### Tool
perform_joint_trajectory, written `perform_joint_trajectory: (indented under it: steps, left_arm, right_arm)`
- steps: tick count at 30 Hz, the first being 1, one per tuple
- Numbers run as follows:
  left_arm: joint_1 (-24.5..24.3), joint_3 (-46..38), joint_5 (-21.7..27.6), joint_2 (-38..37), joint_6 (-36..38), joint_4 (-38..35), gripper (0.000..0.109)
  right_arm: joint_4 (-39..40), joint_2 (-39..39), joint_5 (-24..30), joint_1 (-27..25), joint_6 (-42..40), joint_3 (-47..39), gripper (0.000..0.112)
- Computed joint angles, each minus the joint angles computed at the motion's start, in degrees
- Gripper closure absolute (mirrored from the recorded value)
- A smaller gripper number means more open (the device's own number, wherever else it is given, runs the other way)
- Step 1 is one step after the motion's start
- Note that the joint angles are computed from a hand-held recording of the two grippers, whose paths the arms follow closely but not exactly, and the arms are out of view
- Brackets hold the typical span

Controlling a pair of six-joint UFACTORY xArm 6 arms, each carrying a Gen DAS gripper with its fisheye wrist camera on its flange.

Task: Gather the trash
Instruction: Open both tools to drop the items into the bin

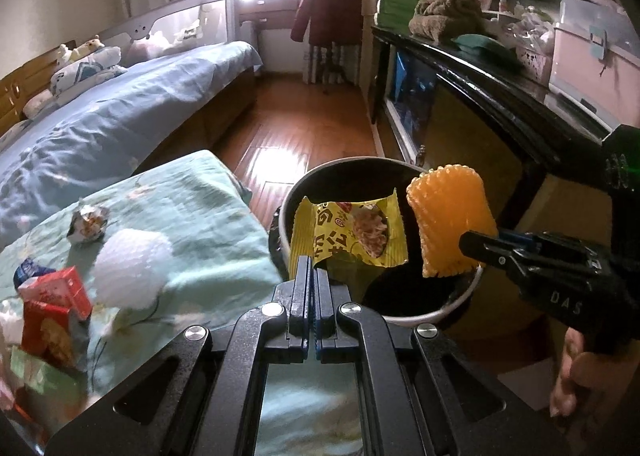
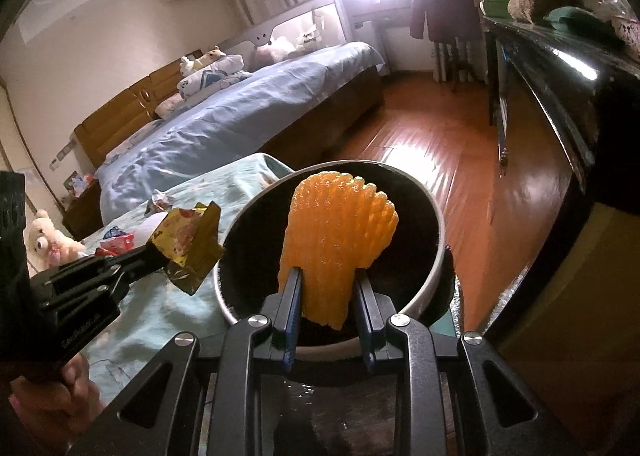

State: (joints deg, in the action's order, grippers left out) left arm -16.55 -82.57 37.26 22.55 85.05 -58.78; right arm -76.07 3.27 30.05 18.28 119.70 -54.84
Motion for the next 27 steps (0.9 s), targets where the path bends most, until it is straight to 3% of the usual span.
perform_joint_trajectory:
  steps: [17,19,21,23,27]
  left_arm:
    - [-2.14,-3.88,0.58,3.85,-4.9,4.79,0.107]
    - [-1.97,-3.96,1.33,3.79,-5.58,5.31,0.099]
    - [-1.68,-4.09,1.1,3.87,-5.39,4.83,0.071]
    - [-1.31,-3.42,0.95,3.28,-4.21,2.98,0.06]
    - [-0.36,-2.36,0.65,2.29,-3.96,1.44,0.051]
  right_arm:
    - [5.62,3.24,-0.83,-2.7,-8.6,-2.87,0.083]
    - [6.27,3.36,-1.24,-2.99,-9.19,-2.93,0.08]
    - [6.67,3.57,-1.57,-3.07,-9.17,-3.1,0.071]
    - [6.68,3.51,-1.35,-2.91,-9.03,-3.1,0.067]
    - [6.15,3.12,-0.74,-2.42,-7.9,-2.83,0.058]
